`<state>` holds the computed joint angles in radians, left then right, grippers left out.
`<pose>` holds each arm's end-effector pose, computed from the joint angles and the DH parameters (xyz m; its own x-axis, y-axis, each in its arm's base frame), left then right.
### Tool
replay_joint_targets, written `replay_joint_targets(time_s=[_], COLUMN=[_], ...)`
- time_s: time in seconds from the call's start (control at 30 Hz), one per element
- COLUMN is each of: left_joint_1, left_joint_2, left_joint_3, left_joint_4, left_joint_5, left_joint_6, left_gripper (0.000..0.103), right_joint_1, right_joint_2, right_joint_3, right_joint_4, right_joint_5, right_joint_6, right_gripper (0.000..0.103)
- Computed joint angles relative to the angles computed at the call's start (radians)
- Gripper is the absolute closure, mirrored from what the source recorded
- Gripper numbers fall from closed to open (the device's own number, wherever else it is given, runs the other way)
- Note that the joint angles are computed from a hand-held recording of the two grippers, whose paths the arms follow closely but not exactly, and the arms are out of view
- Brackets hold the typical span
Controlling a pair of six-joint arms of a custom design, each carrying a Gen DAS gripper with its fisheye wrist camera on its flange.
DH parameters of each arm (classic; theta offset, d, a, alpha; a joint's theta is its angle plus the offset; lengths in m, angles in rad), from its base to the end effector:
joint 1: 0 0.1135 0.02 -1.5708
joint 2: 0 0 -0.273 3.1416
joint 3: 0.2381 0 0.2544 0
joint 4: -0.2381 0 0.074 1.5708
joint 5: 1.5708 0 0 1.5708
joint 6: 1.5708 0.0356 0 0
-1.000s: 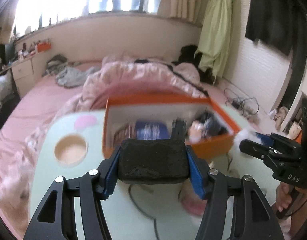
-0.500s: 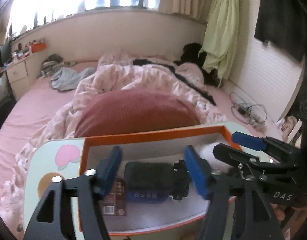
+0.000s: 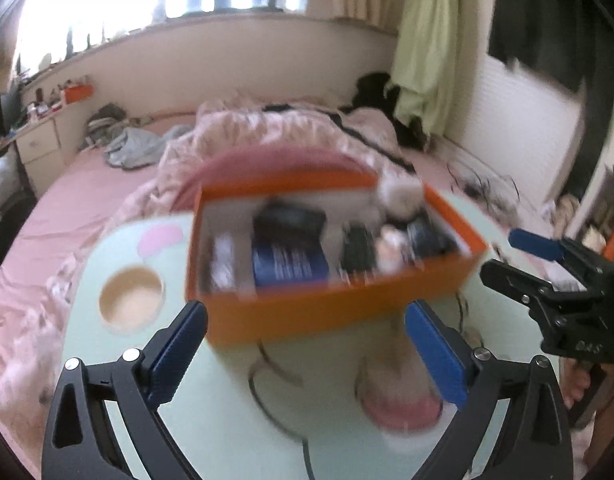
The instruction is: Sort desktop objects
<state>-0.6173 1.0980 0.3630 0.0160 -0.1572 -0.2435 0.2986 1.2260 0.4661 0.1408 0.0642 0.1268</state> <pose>0.1675 -0.1121 0.1634 -0.6359 0.1594 -0.7551 0.3321 0.9397 -0.0813 0.2276 0.0677 0.1801 -0.5810 -0.0468 -0.8126 -0.1715 0.9830 0.0661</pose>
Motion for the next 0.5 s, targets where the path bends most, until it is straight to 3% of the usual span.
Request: replay_joint_targets(time_s=[0.17, 0.33, 0.4, 0.5], left_joint_1=[-0.074, -0.108, -0.1, -0.137], left_joint_2=[-0.028, 0.059, 0.112, 0.156], left_joint_3=[-0.084, -0.109, -0.092, -0.081], left_joint_4=[-0.01, 0.032, 0.036, 0.035], left_joint_5=[-0.028, -0.024, -0.01, -0.1], left_joint_6=[-0.044, -0.082, -0.088, -0.109], left_gripper=[0.004, 0.004, 0.004, 0.003], right_joint_1=[0.039, 0.027, 0.046, 0.054], right_joint_2=[0.001, 0.028, 0.02, 0.028], right_joint_3=[-0.079, -0.101, -0.109, -0.108], right_joint_4=[-0.008, -0.039, -0.056, -0.072], right_joint_5=[0.033, 0.017, 0.057, 0.075], right_joint_6=[0.011, 0.046, 0.057, 0.058], right_gripper=[0.021, 0.021, 0.021, 0.021])
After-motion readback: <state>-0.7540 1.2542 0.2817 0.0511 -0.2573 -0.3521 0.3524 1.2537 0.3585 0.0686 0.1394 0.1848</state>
